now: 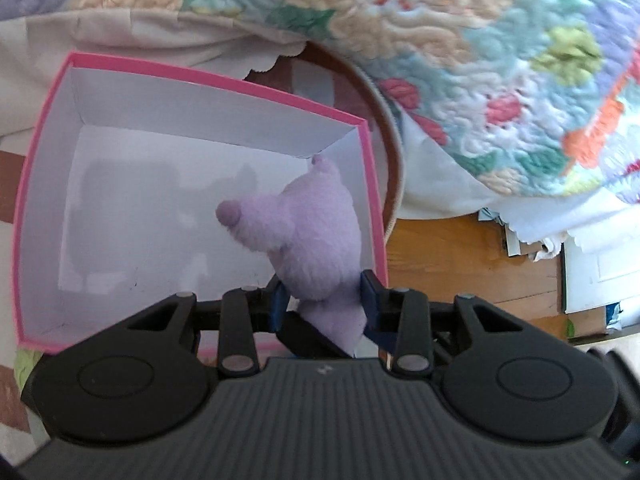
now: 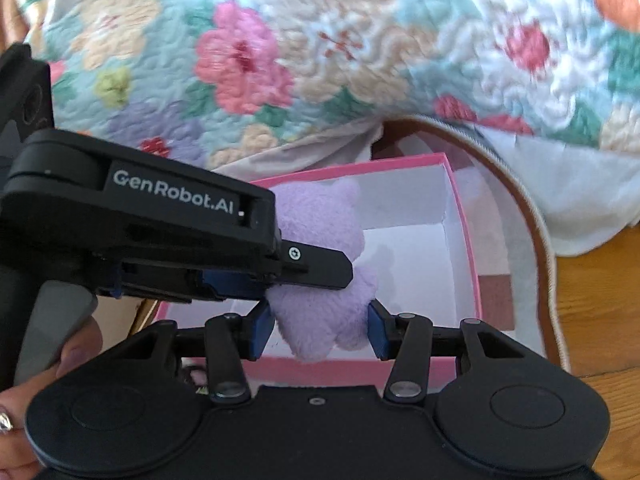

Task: Organize objects
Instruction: 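Carry the purple plush toy with the left tool into the pink box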

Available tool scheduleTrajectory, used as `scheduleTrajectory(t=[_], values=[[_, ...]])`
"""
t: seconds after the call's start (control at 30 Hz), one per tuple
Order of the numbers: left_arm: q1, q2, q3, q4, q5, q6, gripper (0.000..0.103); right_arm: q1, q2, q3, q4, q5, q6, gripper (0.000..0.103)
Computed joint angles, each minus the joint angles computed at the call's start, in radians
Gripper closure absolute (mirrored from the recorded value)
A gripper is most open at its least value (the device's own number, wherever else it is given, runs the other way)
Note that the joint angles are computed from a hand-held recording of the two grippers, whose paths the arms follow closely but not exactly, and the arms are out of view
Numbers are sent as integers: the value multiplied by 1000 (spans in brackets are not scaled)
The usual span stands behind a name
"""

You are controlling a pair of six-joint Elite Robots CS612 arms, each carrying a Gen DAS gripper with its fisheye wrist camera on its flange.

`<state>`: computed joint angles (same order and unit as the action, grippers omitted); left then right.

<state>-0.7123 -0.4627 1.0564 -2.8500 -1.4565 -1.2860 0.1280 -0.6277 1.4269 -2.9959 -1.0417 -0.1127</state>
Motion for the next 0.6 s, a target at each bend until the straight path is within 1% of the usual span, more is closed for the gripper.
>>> scheduleTrajectory(t=[0.07, 0.13, 0.2, 0.3, 0.43, 0.6], values=[[15, 20, -28, 4, -37, 3, 67, -3, 20, -17, -15, 21, -5, 49], [24, 41, -53, -2, -58, 6, 67, -5, 36, -38, -19, 25, -10, 49], [33, 63, -80, -2, -77, 2, 66, -8, 52, -62, -8, 23, 9, 50], [43, 97, -121, -10, -99, -14, 66, -5, 67, -86, 5, -9, 20, 50], [51, 125, -162, -3, -113, -14, 65, 2, 82, -112, 14, -63, 20, 50], [57, 147, -199, 24, -124, -7, 63, 15, 93, -135, 29, -134, -18, 50]])
